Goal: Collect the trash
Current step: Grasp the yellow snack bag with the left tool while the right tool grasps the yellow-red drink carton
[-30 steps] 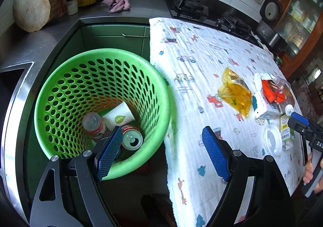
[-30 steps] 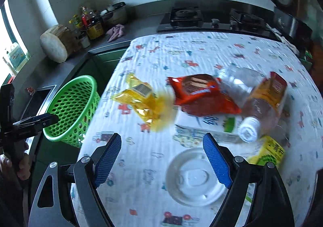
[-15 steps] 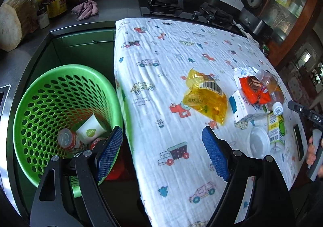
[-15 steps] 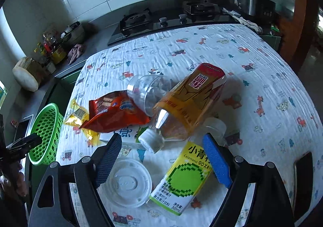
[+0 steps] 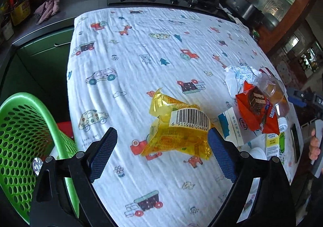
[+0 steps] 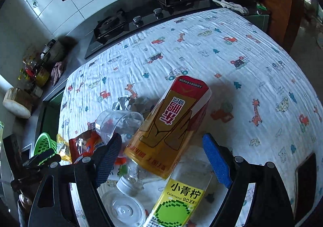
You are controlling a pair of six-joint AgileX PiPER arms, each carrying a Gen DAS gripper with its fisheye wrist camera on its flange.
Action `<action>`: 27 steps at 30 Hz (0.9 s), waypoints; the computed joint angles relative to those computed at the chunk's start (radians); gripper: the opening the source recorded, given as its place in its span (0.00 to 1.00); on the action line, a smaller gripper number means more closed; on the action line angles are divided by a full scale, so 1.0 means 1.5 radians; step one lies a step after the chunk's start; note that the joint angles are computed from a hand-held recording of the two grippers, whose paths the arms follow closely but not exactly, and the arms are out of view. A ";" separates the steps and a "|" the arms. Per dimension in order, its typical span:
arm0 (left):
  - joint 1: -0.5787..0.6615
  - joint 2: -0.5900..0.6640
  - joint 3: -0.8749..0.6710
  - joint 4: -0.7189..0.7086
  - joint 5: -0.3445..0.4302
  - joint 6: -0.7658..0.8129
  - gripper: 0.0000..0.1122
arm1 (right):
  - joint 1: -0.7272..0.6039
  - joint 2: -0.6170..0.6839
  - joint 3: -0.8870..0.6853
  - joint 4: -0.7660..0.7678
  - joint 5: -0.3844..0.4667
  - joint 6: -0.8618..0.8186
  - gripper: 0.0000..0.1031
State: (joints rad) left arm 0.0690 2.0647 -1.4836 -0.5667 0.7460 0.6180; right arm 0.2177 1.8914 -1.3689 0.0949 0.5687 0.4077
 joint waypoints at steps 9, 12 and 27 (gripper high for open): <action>-0.025 0.049 -0.053 0.002 0.030 0.029 0.79 | -0.037 0.095 -0.127 0.061 0.094 -0.002 0.75; -0.028 0.053 -0.059 -0.005 0.032 0.038 0.79 | -0.048 0.123 -0.158 0.083 0.117 0.005 0.70; -0.053 0.087 -0.101 -0.004 0.052 0.031 0.72 | -0.094 0.218 -0.232 0.203 0.164 -0.017 0.71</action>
